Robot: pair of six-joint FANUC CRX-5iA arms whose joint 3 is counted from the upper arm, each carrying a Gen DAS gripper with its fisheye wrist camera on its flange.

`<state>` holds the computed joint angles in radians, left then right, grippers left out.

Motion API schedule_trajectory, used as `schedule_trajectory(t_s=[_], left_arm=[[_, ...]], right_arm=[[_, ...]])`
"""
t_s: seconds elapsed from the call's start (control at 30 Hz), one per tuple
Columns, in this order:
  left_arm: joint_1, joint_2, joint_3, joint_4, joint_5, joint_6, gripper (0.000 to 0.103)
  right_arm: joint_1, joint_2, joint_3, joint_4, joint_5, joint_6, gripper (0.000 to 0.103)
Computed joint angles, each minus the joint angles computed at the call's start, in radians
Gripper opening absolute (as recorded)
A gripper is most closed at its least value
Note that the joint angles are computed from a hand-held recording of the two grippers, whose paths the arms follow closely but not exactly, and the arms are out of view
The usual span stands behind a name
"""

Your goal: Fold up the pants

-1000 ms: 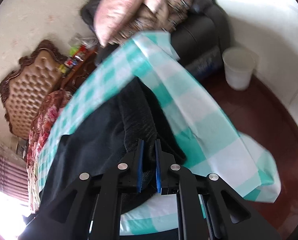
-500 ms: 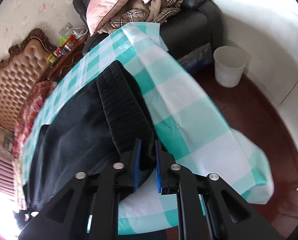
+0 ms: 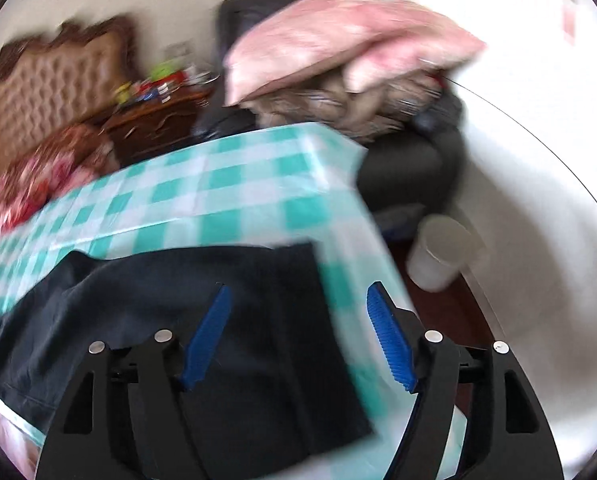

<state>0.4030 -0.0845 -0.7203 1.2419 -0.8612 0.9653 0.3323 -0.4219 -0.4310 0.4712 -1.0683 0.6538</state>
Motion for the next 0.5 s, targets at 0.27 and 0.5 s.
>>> schedule_trajectory(t_s=[0.27, 0.5], left_arm=[[-0.016, -0.027, 0.044, -0.18, 0.104, -0.008, 0.02], [0.002, -0.009, -0.007, 0.06, 0.05, -0.128, 0.056]], right_arm=[[-0.025, 0.259, 0.054, 0.094, -0.023, -0.023, 0.067], [-0.019, 0.234, -0.009, 0.132, 0.009, -0.096, 0.077]])
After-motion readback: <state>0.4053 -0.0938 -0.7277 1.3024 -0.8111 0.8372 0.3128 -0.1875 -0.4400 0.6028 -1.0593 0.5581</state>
